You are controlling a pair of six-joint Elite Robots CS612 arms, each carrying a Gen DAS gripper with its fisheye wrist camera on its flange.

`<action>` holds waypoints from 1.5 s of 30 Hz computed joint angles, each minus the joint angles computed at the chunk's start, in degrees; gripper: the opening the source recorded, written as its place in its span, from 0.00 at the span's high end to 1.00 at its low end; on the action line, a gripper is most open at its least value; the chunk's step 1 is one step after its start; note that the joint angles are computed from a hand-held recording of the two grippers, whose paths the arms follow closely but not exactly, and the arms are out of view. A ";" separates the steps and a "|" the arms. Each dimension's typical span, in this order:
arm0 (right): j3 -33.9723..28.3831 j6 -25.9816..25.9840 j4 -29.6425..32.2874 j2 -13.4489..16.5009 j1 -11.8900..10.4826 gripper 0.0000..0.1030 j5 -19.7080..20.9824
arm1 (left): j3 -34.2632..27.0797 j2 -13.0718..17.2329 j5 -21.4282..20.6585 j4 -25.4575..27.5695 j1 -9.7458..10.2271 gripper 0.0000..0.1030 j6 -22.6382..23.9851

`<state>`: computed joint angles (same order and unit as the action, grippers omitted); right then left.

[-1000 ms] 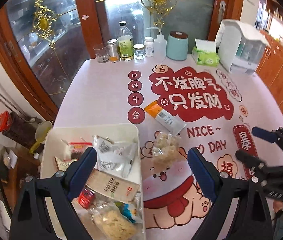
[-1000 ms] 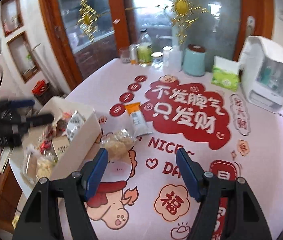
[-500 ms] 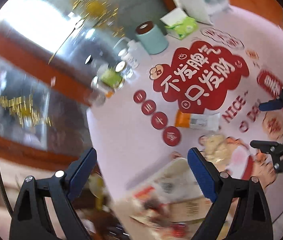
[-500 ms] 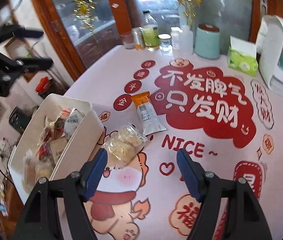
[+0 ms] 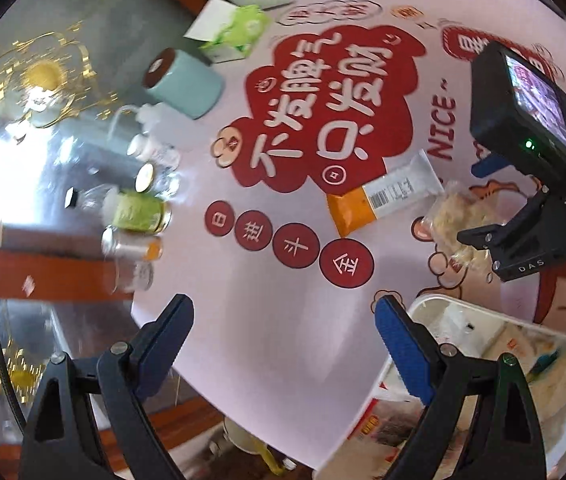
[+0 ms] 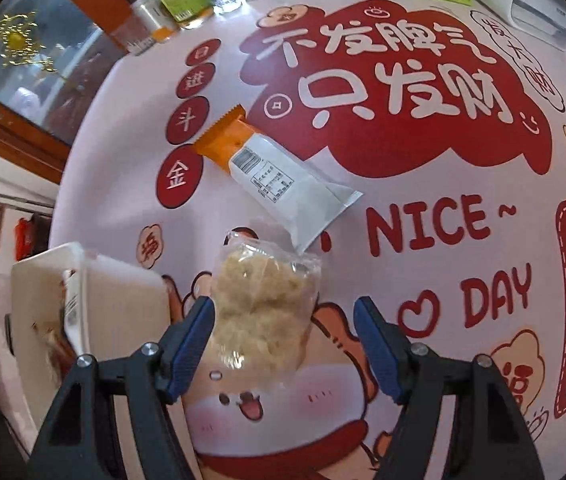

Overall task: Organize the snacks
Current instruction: 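Grasp the orange-white bar with the left gripper while the right grasps the clear crisp bag, then carry both items over the white tray and release them inside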

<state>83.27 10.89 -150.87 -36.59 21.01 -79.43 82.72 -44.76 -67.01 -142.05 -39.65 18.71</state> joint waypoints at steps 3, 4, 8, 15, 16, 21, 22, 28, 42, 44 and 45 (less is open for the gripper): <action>-2.01 0.17 2.70 1.14 0.82 0.30 -1.50 | -1.61 1.69 -3.56 -0.49 1.04 0.11 2.22; -2.70 0.35 3.71 1.53 1.06 0.30 -1.74 | -2.66 2.56 -4.86 -0.38 1.46 0.11 2.77; -3.82 -3.42 3.33 2.26 2.62 0.27 -6.87 | -6.98 5.56 -8.80 1.57 2.52 0.11 1.96; 0.04 -5.89 2.13 0.38 1.22 0.48 -6.81 | -12.11 9.53 -12.52 4.43 2.08 0.11 7.44; 0.55 -5.50 2.01 0.12 0.80 0.49 -6.39 | -12.85 10.09 -12.80 5.22 1.86 0.11 8.78; 3.02 -1.43 0.48 -0.93 -1.38 0.50 -4.09 | -17.64 13.44 -14.78 11.36 1.15 0.11 12.09; 3.44 -0.36 0.13 -1.09 -1.79 0.51 -3.25 | -19.03 14.43 -14.34 13.37 0.91 0.11 12.42; 5.69 3.19 -2.47 -1.79 -3.12 0.51 -1.16 | -22.88 17.55 -13.80 20.09 0.12 0.32 13.53; 11.44 5.37 -8.02 -4.14 -4.33 0.51 0.16 | -23.58 17.18 -22.78 24.09 0.80 0.70 2.31; 11.92 5.92 -8.31 -4.32 -4.21 0.52 -0.07 | -22.77 16.56 -22.35 23.10 0.53 0.70 0.34; 11.92 5.92 -8.31 -4.32 -4.21 0.52 -0.07 | -22.35 16.27 -21.90 22.67 0.39 0.70 -0.32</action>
<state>95.20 16.81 -159.18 -40.91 16.80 -79.49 60.37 -28.49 -88.91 -119.38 -39.26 18.39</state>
